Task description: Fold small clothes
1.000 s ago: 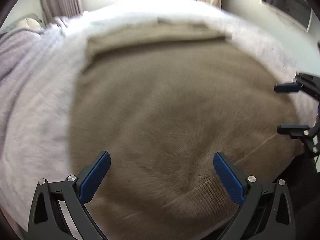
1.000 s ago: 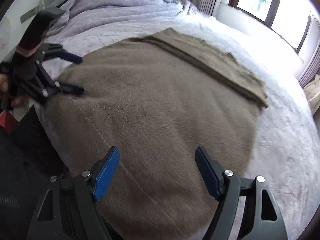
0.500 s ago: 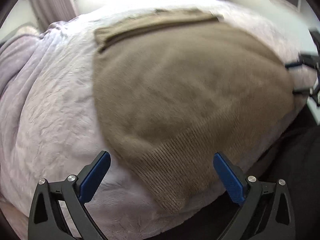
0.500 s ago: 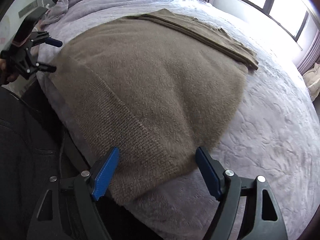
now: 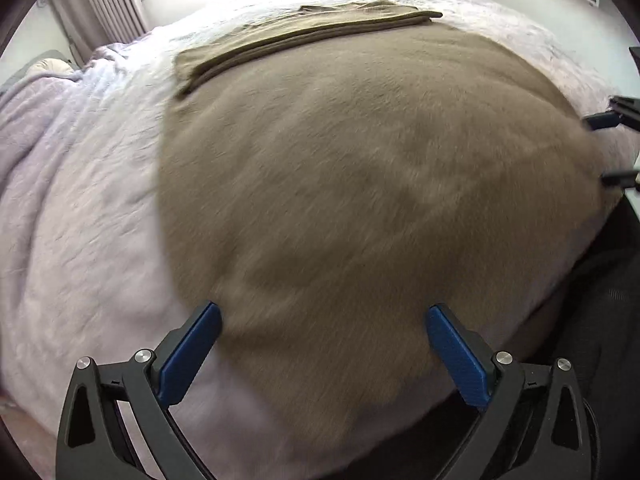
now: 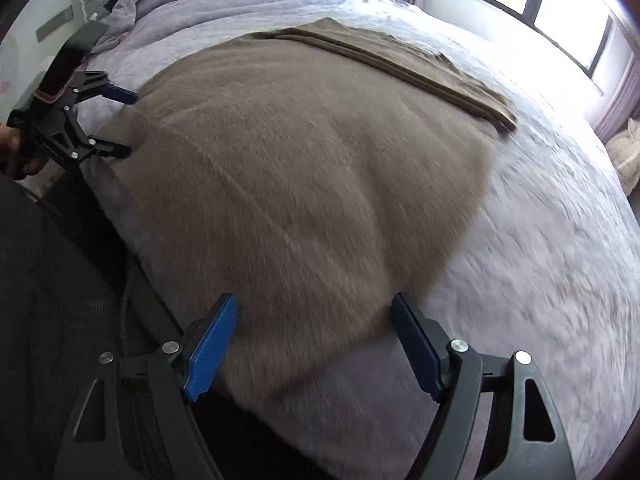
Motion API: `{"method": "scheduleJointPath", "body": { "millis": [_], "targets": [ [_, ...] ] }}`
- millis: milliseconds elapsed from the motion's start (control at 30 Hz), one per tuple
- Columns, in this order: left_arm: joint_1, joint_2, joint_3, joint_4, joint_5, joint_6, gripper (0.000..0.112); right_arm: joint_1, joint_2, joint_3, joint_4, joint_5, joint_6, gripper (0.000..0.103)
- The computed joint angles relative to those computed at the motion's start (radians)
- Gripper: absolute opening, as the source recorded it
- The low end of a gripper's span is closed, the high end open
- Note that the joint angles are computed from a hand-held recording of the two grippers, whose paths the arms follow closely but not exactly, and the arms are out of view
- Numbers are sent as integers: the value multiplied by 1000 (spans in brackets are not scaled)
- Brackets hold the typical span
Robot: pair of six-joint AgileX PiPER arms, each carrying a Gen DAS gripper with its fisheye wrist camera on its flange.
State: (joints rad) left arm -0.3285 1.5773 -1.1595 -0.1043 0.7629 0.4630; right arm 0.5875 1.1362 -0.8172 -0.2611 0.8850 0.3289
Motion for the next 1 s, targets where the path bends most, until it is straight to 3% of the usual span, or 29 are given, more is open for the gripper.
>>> {"method": "scheduleJointPath", "body": {
  "millis": [133,233,467,533,600,767,1000],
  "targets": [
    [85,-12,-10,-113,54,65,103,-93,-102,36,73,59,-22,81],
    [125,38,-52,-188,100,22,103,-133,-115,55,121,16,-13,81],
    [140,16,13,-307,92,40,103,-221,-125,123,330,-132,-131,82],
    [172,-2,35,-362,107,77,103,-288,-127,134,491,-157,-268,72],
    [212,-7,49,-432,122,138,103,-305,-124,145,582,-155,-363,69],
    [254,-32,122,-521,80,256,103,-266,-106,165,567,-195,-350,69],
    [326,-37,155,-572,99,326,103,-216,-104,181,526,-246,-287,67]
  ]
}}
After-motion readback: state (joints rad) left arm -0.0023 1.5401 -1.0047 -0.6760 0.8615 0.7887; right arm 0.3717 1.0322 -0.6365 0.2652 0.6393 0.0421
